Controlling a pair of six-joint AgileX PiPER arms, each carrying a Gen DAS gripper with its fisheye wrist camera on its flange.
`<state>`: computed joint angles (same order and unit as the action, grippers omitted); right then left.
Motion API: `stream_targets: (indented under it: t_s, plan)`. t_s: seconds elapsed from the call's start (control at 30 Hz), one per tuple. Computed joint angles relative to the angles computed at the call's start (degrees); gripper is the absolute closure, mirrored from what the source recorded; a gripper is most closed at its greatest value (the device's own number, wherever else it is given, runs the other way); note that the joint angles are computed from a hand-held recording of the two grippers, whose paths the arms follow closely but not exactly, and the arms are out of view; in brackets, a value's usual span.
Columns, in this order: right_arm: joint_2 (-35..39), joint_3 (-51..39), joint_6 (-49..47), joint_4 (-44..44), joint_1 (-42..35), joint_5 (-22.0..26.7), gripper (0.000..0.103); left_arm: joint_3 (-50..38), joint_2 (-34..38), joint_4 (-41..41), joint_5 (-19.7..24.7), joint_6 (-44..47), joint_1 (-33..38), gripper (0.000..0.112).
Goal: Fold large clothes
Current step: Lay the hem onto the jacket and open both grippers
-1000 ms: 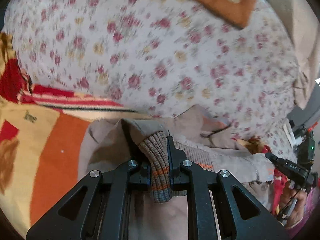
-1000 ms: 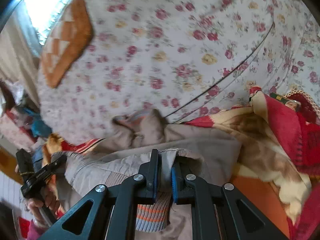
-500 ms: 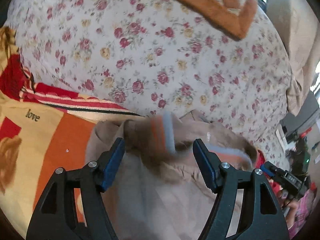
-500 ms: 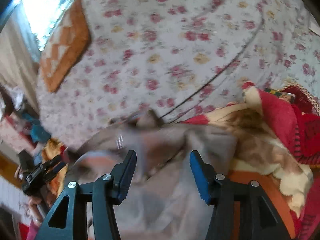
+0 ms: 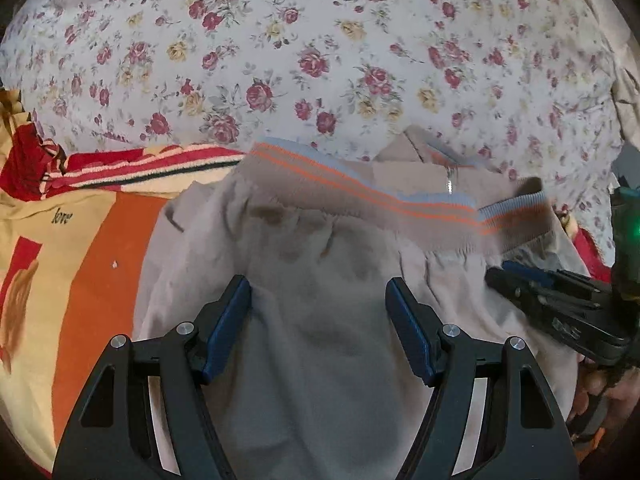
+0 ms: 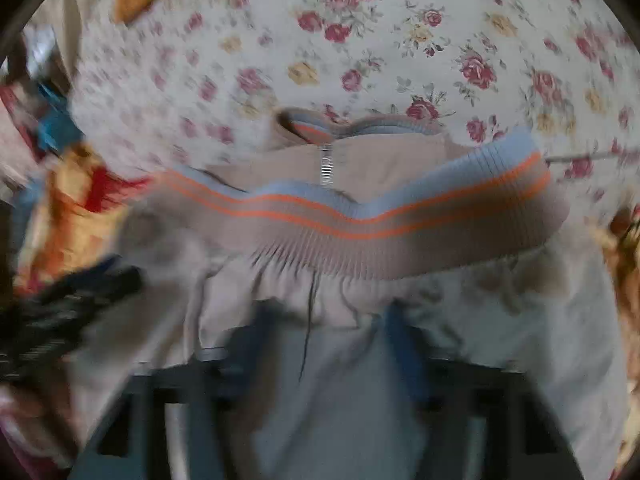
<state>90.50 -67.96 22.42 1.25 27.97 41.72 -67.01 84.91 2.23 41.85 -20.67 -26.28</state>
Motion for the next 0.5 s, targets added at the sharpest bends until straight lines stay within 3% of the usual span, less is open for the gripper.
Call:
stream_targets:
  t_s: [0.1,0.23,0.3,0.37,0.47,0.5]
  plan:
    - [0.96,-1.18,3.21,-1.75,-1.04,-1.19,0.098,-1.53,0.69,0.70,-0.47,-1.28,1.05,0.042]
    - [2.92,-2.49,11.86,-10.39,-2.06,-3.14,0.103,-2.73,4.05,4.92,-0.14,-8.95,1.78,0.042]
    - [6.54,-3.76,11.72,-9.37,-3.34,-2.23,0.103,-4.61,7.75,6.47,2.27,-8.29,1.40,0.042]
    - [7.03,-3.31,11.31,-9.74,-3.40,-3.03,0.103,-3.85,8.65,11.36,1.35,-10.86,0.12,0.041]
    - [1.98,-0.21,5.06,-2.44,-5.86,-4.04,0.100,-3.78,8.51,12.99,1.49,-10.53,-0.63,0.042]
    - [-0.55,1.32,1.95,1.59,-7.47,-3.57,0.092,-3.50,7.97,11.51,1.19,-9.25,-0.14,0.042]
